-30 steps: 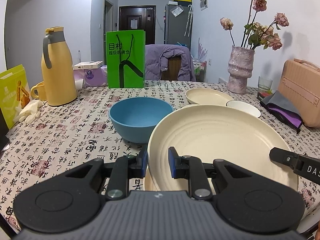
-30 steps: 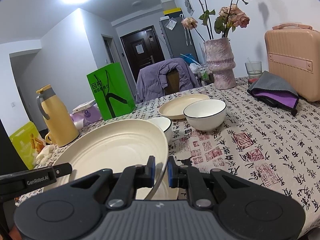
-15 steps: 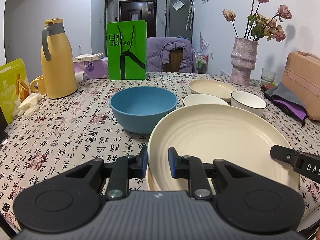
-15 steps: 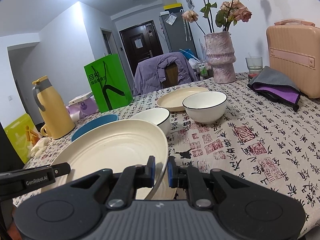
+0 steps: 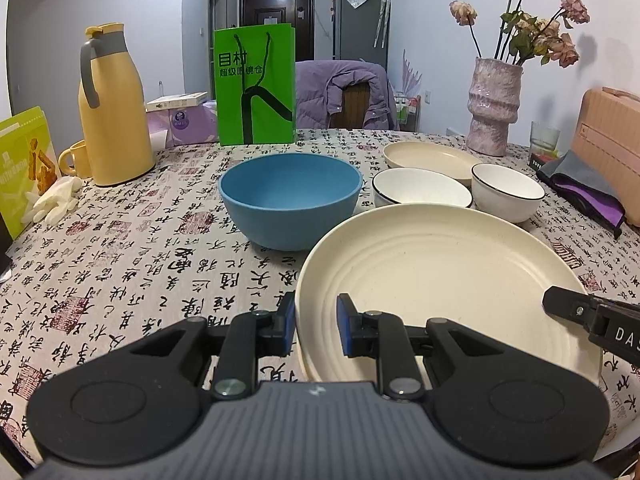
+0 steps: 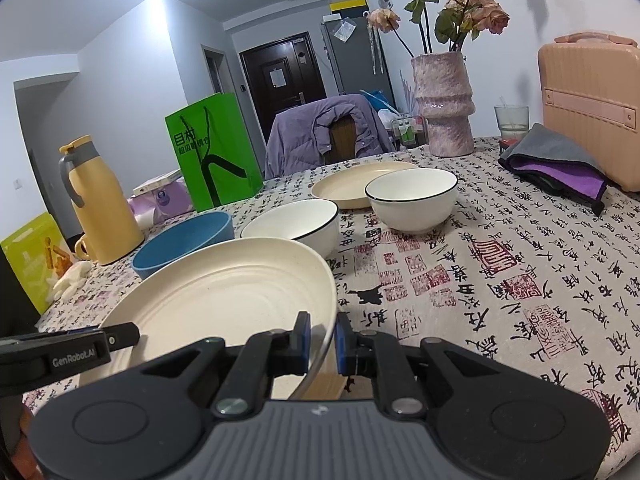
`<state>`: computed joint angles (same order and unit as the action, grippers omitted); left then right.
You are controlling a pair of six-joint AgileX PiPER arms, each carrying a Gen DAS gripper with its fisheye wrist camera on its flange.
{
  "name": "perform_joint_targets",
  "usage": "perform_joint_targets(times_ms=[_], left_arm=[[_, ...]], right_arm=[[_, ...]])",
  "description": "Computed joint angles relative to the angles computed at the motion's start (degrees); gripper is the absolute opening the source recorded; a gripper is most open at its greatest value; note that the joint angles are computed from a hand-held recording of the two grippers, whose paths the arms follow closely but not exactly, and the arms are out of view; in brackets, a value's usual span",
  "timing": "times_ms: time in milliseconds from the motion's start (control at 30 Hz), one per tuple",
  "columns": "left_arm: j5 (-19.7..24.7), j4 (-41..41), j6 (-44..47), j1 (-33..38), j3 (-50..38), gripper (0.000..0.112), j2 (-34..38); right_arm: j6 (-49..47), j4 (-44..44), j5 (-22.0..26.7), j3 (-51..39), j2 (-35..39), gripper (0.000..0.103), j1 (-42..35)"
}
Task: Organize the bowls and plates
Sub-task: 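Carry both held cream plates toward the blue bowl and white bowls, then lower the cream plate in left gripper beside the blue bowl while right gripper lowers its plate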
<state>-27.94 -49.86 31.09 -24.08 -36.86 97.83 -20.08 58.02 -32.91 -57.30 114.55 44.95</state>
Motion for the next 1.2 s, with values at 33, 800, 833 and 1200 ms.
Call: perform_joint_targets(times_ms=[33,800,833,1200], left_arm=[[0.0,0.1,-0.1,0.1,-0.1,0.021,0.2],[-0.4,1.4,-0.4,1.0,-2.2,0.022,4.8],[-0.4,1.4,-0.4,1.0,-2.3,0.021,5.1],[-2.0,0.0,1.3,0.1,-3.0,0.022,7.2]], right_arm=[[-0.1,0.0,0.1,-0.1,0.1,0.012,0.0],[-8.8,5.0,-2.5,-4.4,4.8,0.013,1.3],[-9.4,5.3,-2.6,-4.6,5.0,0.013,1.4],[-15.9,8.6,-5.8,-6.5,7.2,0.014,2.8]])
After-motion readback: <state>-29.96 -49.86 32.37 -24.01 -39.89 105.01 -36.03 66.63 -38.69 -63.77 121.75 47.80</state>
